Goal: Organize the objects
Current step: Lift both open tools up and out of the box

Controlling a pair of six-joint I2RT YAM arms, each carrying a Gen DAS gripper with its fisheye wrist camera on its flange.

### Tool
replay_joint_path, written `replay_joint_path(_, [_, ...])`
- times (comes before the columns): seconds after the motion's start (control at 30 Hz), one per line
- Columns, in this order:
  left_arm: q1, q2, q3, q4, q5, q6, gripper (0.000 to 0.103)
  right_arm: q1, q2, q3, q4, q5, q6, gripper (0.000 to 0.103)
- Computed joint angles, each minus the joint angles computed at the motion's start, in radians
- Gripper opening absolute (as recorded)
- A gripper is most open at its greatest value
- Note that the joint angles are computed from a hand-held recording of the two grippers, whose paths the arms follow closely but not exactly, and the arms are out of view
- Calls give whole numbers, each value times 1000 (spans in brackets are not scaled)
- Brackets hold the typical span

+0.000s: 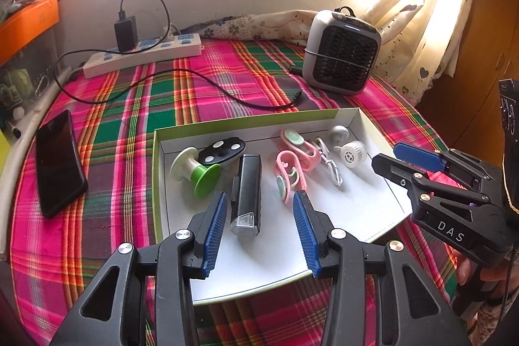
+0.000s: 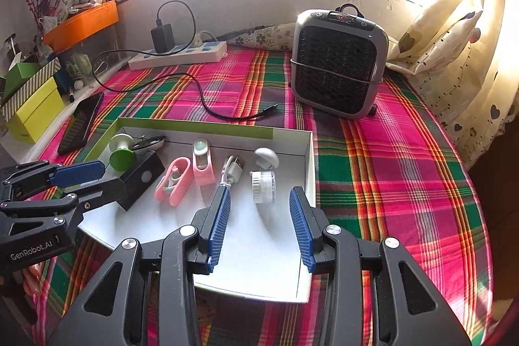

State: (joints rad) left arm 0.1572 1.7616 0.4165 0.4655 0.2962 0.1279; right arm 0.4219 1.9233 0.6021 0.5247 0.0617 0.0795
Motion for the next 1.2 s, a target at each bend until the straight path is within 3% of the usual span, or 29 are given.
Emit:
replay_joint_path(0.67, [39,-191,-214,67,61,3,41,19,-135,-209,110,15,37,39])
replay_joint_path(1.2, [-98,-70,-272,203,86,-16,41,-4,-171,-338,201,9,46,39])
